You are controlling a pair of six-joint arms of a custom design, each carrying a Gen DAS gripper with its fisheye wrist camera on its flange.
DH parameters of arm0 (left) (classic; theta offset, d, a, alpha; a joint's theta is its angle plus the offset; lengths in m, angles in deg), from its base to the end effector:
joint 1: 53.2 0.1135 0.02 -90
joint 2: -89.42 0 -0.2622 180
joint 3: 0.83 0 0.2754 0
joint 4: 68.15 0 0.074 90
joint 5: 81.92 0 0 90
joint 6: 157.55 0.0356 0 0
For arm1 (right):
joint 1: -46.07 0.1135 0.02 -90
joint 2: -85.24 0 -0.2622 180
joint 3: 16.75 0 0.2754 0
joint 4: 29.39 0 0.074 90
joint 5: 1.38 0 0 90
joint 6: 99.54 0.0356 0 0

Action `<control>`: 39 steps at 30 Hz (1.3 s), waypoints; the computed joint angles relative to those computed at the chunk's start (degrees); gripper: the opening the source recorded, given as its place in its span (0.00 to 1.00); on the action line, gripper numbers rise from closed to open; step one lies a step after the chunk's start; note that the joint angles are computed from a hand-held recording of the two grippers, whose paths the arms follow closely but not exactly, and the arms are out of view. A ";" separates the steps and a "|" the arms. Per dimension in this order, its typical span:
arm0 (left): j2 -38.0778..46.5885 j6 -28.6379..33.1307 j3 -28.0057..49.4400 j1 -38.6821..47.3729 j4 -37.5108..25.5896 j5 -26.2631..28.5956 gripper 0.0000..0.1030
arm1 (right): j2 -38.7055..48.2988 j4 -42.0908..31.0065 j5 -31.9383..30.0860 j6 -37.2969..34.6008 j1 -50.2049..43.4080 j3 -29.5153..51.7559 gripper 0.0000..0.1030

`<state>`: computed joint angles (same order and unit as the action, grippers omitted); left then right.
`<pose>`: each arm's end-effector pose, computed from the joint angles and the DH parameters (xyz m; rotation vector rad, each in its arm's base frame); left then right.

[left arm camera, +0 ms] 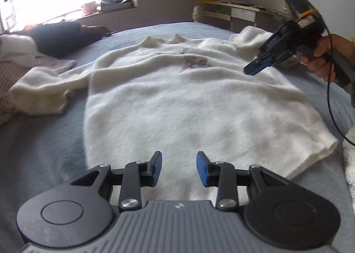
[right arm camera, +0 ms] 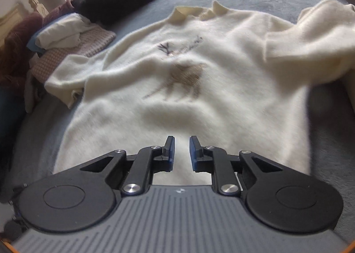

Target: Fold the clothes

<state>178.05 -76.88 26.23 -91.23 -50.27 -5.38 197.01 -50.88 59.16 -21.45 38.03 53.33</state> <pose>0.1811 -0.1311 0.0584 0.4594 2.2658 -0.1471 0.3691 -0.0345 0.0801 -0.2452 2.5365 0.5535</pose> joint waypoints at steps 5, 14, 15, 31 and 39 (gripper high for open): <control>16.39 3.97 12.95 -6.75 0.84 2.05 0.34 | 9.40 6.34 8.57 2.60 0.05 6.65 0.09; 20.00 4.38 16.54 -6.72 0.88 5.90 0.33 | 5.53 -9.43 -2.28 -5.96 -4.00 7.60 0.20; 21.53 5.20 17.89 -7.52 0.47 5.49 0.35 | 5.93 -9.06 -0.39 -6.60 -3.21 7.18 0.20; 22.97 3.07 15.99 -7.27 4.48 6.48 0.37 | 8.04 -10.14 2.11 -6.22 -8.08 9.56 0.09; 22.16 2.49 15.90 -7.19 3.24 6.58 0.38 | 6.22 -11.51 -3.22 -1.19 -12.66 10.50 0.10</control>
